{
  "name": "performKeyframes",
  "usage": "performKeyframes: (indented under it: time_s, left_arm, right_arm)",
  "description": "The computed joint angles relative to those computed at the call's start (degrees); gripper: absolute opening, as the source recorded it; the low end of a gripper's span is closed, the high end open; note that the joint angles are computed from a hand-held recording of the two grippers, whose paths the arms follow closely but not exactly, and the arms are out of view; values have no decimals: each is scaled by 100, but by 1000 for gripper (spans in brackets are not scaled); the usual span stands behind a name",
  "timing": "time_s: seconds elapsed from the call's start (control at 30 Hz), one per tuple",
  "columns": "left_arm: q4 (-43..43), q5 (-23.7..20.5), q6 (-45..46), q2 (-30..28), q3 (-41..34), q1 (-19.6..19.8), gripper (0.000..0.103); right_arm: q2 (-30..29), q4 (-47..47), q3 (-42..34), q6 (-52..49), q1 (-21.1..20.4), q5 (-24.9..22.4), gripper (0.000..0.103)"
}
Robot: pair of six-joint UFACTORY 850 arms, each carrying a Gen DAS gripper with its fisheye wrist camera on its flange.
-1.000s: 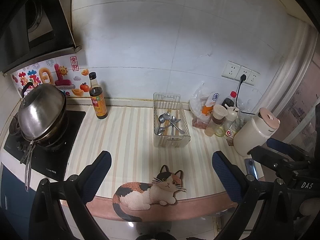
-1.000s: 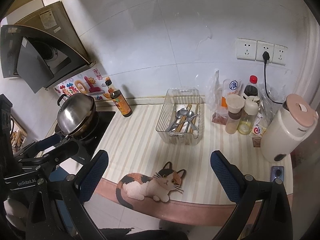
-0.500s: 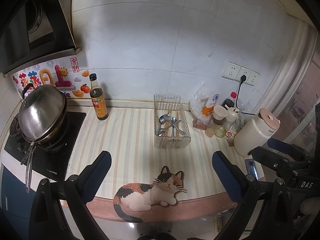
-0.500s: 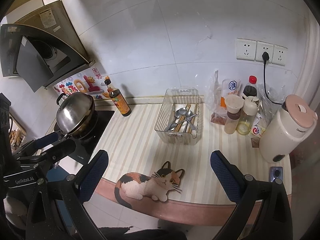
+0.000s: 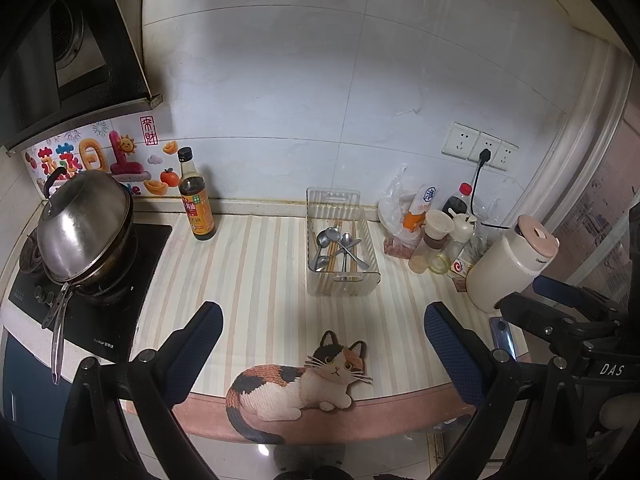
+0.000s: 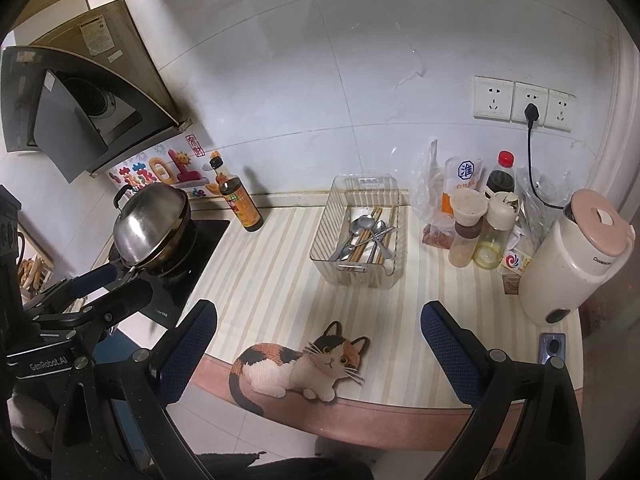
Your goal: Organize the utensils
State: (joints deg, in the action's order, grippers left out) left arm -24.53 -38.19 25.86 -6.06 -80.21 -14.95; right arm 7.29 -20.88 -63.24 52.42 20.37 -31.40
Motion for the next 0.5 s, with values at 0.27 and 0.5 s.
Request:
performKeyframes:
  time_s: [0.27,0.5]
  left_arm:
    - [-6,5,19,11,5,-2,103]
    - [-34,-13,61,11,4,8,103]
  right_arm:
    - [40,40,28,-69,-16,9,103]
    - [99,106,72,-191,-57,38,103]
